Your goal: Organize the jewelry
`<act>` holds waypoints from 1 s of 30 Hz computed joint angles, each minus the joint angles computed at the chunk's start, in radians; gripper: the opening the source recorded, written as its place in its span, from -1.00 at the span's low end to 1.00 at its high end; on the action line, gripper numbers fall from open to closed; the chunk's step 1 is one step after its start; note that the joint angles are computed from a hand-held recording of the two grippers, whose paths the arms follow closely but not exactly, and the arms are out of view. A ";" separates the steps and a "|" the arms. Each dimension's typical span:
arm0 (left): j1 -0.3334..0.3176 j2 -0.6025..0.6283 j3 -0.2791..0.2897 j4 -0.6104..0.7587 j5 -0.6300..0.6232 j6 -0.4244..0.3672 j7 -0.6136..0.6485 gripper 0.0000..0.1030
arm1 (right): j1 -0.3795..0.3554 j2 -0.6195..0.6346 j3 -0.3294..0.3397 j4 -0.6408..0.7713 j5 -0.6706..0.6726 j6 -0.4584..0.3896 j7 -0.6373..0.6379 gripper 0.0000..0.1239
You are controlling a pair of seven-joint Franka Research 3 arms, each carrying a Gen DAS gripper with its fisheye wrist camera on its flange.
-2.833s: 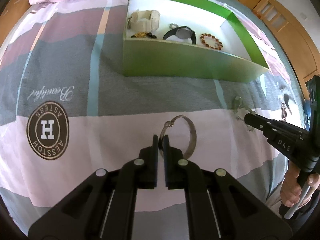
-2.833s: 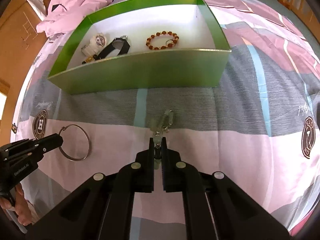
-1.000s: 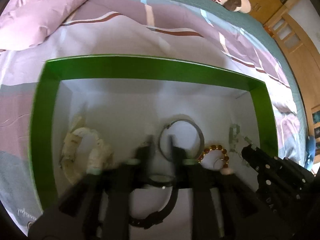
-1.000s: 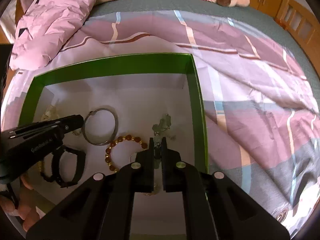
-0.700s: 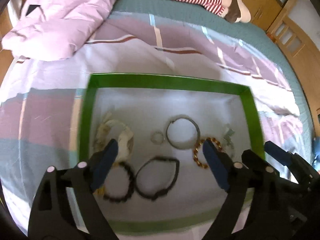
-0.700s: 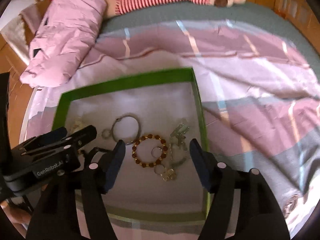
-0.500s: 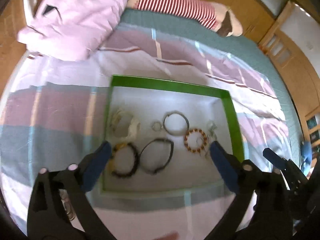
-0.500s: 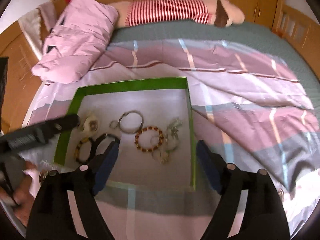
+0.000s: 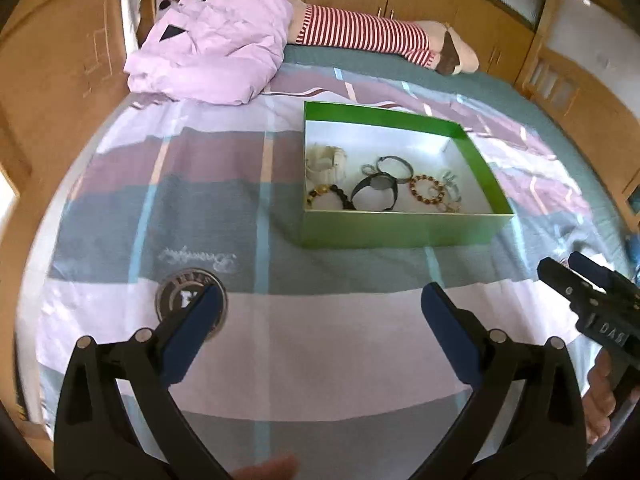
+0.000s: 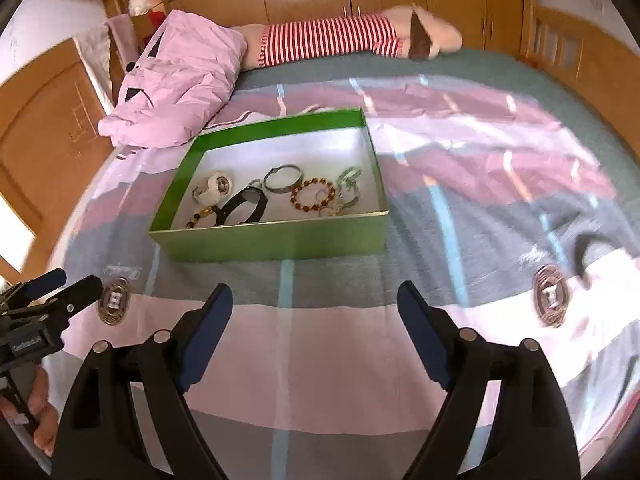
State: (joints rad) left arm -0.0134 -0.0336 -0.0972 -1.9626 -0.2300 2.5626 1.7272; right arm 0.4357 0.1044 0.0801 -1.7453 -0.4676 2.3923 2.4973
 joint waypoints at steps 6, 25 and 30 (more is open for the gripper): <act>-0.004 0.001 -0.005 0.020 0.037 0.014 -0.017 0.96 | 0.012 0.015 0.000 0.035 -0.053 -0.035 0.005 0.36; -0.006 0.122 -0.038 0.187 0.150 -0.019 -0.098 0.96 | 0.043 0.155 -0.064 0.235 0.004 -0.121 -0.057 0.36; 0.003 0.132 -0.038 0.193 0.169 -0.023 -0.110 0.96 | 0.046 0.146 -0.067 0.225 -0.003 -0.121 -0.049 0.36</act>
State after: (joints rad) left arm -0.0102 0.0989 -0.1356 -1.7693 -0.0611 2.5395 1.6167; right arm 0.4817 0.2501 0.0135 -1.5208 -0.4707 2.2715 2.4481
